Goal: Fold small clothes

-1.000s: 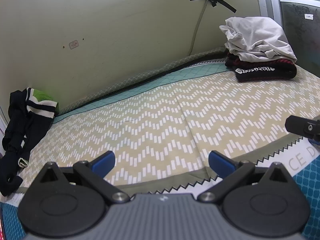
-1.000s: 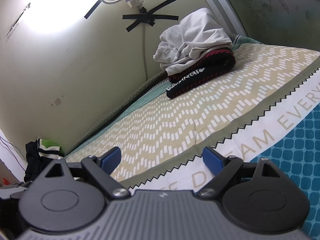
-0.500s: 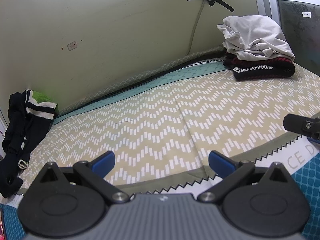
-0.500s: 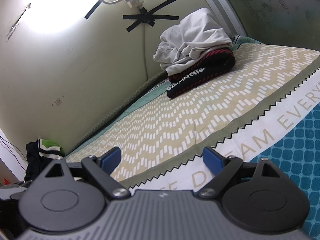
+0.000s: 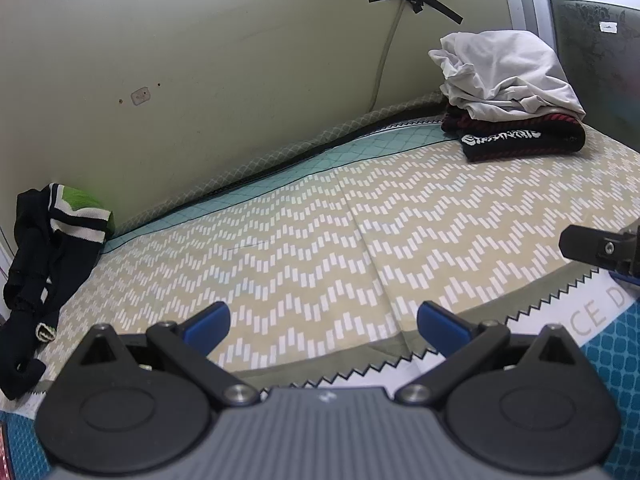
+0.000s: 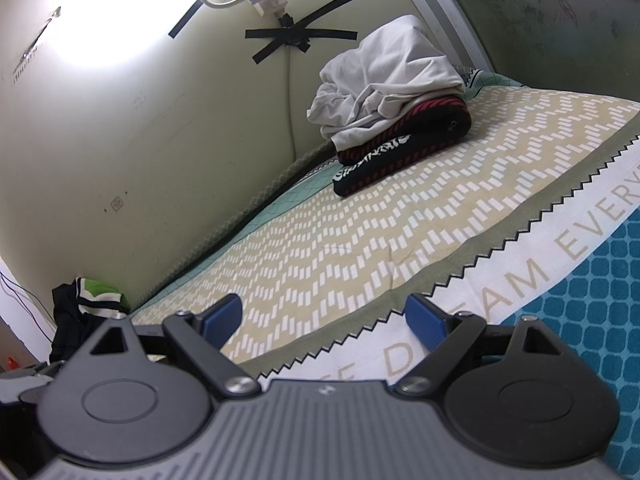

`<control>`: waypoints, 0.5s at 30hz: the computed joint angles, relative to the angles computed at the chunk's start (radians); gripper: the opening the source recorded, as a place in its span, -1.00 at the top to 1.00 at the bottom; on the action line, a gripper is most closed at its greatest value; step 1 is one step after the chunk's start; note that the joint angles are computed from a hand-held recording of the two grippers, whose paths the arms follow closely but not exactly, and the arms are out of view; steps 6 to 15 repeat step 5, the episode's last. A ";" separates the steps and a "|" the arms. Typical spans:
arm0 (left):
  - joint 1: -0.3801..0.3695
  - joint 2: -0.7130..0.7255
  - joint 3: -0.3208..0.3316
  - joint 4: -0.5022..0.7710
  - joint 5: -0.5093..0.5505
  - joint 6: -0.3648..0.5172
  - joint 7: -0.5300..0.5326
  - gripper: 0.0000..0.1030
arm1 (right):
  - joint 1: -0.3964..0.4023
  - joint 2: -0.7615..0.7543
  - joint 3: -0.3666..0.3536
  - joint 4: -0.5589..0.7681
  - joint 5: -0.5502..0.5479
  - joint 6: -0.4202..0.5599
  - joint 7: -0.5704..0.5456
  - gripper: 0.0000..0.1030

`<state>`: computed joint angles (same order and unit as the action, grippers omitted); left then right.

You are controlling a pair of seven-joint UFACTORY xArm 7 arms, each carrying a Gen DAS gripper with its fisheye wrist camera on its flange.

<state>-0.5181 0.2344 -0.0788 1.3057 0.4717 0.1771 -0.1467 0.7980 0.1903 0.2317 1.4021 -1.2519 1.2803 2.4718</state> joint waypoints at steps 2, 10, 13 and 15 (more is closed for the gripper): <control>0.006 -0.004 -0.003 -0.012 -0.006 -0.027 0.011 -0.99 | 0.000 0.000 0.000 0.000 0.000 0.000 0.000 -0.58; 0.013 -0.002 -0.013 -0.008 -0.028 -0.021 0.034 -0.99 | 0.001 0.006 -0.001 0.008 -0.001 -0.001 -0.005 -0.58; 0.013 -0.002 -0.013 -0.008 -0.028 -0.021 0.034 -0.99 | 0.001 0.006 -0.001 0.008 -0.001 -0.001 -0.005 -0.58; 0.013 -0.002 -0.013 -0.008 -0.028 -0.021 0.034 -0.99 | 0.001 0.006 -0.001 0.008 -0.001 -0.001 -0.005 -0.58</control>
